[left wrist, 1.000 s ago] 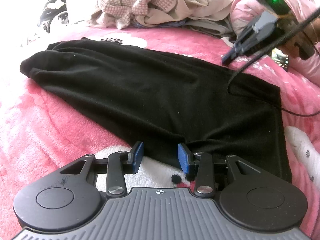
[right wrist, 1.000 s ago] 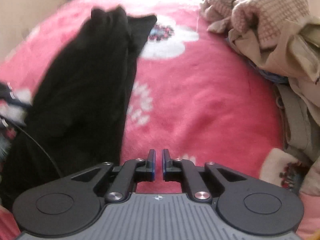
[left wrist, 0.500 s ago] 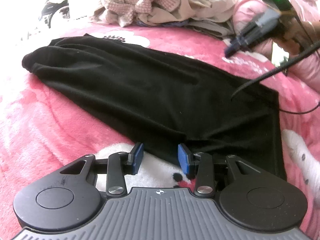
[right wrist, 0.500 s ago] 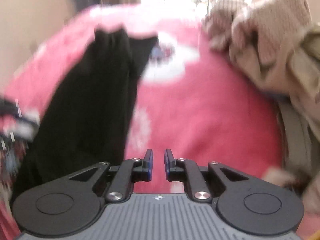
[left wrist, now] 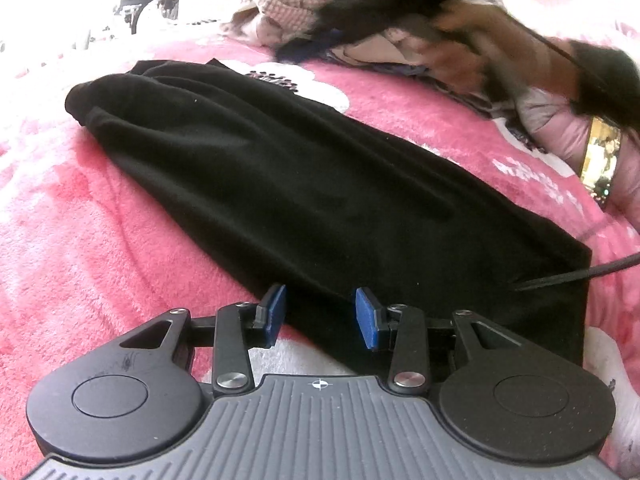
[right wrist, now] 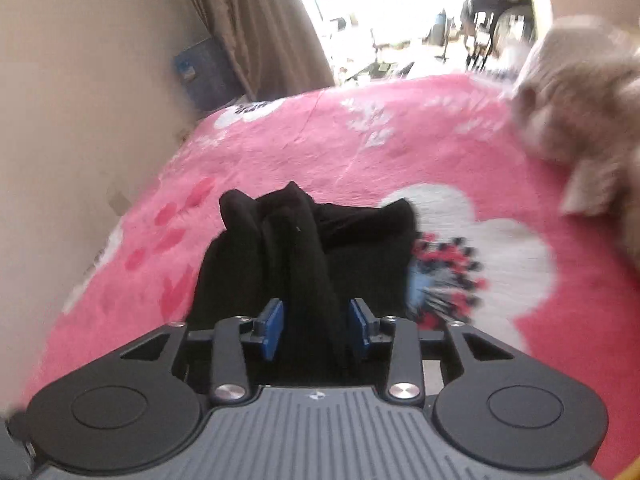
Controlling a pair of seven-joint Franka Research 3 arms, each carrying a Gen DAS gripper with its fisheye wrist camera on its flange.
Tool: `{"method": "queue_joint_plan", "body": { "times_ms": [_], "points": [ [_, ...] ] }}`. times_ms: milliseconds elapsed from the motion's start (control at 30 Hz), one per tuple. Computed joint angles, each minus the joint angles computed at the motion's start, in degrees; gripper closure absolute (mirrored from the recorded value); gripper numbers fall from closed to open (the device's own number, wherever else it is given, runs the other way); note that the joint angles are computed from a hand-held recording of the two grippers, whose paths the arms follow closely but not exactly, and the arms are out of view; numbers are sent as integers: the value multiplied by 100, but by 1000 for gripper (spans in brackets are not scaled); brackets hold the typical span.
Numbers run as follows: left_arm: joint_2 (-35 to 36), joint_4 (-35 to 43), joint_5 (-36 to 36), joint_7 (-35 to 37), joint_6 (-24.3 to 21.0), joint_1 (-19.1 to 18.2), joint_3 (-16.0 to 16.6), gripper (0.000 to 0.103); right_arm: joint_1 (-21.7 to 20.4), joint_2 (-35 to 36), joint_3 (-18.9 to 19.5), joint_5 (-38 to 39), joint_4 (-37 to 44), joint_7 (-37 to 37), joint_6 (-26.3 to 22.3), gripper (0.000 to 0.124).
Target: Fold clothes
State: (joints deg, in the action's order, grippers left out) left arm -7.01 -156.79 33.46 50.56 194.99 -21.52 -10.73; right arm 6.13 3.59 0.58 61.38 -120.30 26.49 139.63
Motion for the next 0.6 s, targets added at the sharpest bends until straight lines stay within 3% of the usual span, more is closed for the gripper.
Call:
{"method": "queue_joint_plan", "body": {
  "times_ms": [33,100,133,167,300,400,500,533,600],
  "points": [
    [4,6,92,-74,1,-55,81,65,9,233,7,-113,255,207,-182,82],
    [19,4,219,-195,37,-99,174,65,41,489,81,-345,518,367,-278,91],
    [27,2,271,-251,60,-100,199,65,72,539,140,-389,551,317,-195,109],
    [30,-7,275,-275,86,-72,183,65,88,494,214,-272,486,88,-100,115],
    [48,1,245,-305,102,19,93,65,329,-140,462,556,-242,-1878,350,116],
    [82,101,784,-725,51,-160,401,65,839,-602,611,1074,-975,-3758,1274,114],
    [142,155,919,-835,76,-76,358,65,1270,-866,611,1964,-1440,-5543,1972,106],
    [150,136,812,-764,105,9,255,65,1340,-934,565,2167,-1517,-5864,2009,99],
    [162,86,548,-539,173,164,53,65,1356,-1040,429,2105,-1567,-5739,1796,91]
  ]
}}
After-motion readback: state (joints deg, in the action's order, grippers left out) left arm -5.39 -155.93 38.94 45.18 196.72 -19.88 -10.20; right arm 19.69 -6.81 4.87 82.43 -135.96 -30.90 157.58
